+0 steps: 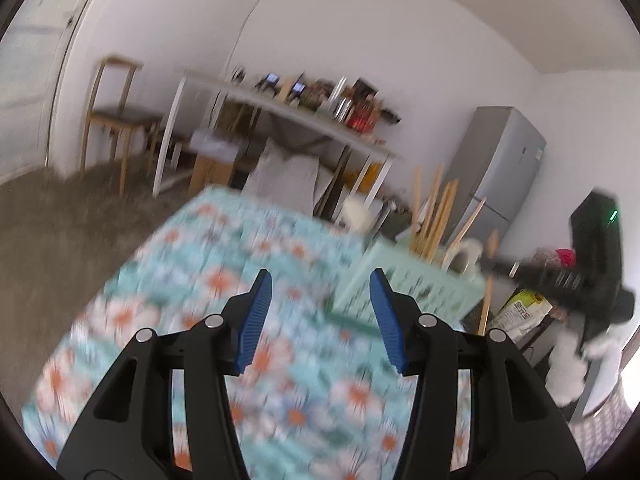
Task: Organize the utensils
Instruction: 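Lower the left tool's chopstick into the holder and open the left tool while the right tool lowers its chopstick, then open the right tool to release its chopstick into the mint holder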
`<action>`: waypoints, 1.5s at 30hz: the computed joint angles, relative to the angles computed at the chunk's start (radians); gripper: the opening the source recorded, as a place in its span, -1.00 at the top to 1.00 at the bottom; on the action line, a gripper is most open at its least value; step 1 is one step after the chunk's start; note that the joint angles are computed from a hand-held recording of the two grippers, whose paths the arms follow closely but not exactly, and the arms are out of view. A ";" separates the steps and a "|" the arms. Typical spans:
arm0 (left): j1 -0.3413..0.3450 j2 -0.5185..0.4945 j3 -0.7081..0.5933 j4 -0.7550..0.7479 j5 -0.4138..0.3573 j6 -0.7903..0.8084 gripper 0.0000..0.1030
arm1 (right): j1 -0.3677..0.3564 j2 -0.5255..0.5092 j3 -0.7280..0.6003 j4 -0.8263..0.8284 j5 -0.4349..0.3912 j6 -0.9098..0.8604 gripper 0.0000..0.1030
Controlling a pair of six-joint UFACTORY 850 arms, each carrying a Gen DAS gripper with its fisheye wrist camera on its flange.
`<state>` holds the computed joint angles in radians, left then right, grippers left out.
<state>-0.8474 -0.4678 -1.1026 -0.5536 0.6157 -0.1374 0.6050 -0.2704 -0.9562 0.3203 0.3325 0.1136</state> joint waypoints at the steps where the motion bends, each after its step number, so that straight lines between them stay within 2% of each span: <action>1: 0.001 -0.001 0.011 0.002 -0.002 -0.017 0.06 | 0.008 0.002 -0.005 0.041 0.001 -0.046 0.87; 4: 0.010 -0.004 0.047 0.034 -0.026 -0.089 0.06 | 0.032 0.028 -0.021 0.214 0.033 -0.256 0.87; 8: 0.019 -0.012 0.076 0.081 -0.021 -0.152 0.06 | 0.054 0.089 -0.041 0.406 0.123 -0.505 0.87; 13: 0.023 -0.027 0.075 0.115 -0.025 -0.199 0.06 | 0.054 0.116 -0.099 0.530 0.200 -0.691 0.87; 19: 0.020 -0.040 0.059 0.120 -0.045 -0.186 0.04 | 0.036 0.074 -0.179 0.579 0.251 -0.786 0.87; 22: 0.014 -0.044 0.053 0.110 -0.048 -0.159 -0.03 | 0.031 0.015 -0.220 0.631 0.296 -0.861 0.87; 27: 0.009 -0.045 0.044 0.098 -0.054 -0.132 -0.07 | 0.006 -0.058 -0.221 0.572 0.306 -0.810 0.86; 30: 0.004 -0.045 0.039 0.085 -0.055 -0.112 -0.11 | -0.002 -0.078 -0.212 0.638 0.278 -0.845 0.83; 32: -0.001 -0.042 0.037 0.067 -0.055 -0.087 -0.15 | -0.006 -0.064 -0.177 0.630 0.260 -0.800 0.69; 34: -0.007 -0.040 0.033 0.053 -0.055 -0.068 -0.20 | 0.000 -0.036 -0.130 0.605 0.287 -0.744 0.13; 38: -0.021 -0.027 0.026 0.008 -0.063 -0.007 -0.34 | 0.028 0.070 0.004 0.533 0.362 -0.600 0.02; 42: -0.044 -0.012 0.013 -0.098 -0.064 0.110 -0.61 | 0.075 0.142 0.109 0.540 0.416 -0.549 -0.28; 45: -0.069 -0.003 -0.009 -0.248 -0.063 0.272 -0.73 | 0.117 0.156 0.167 0.583 0.434 -0.527 -0.55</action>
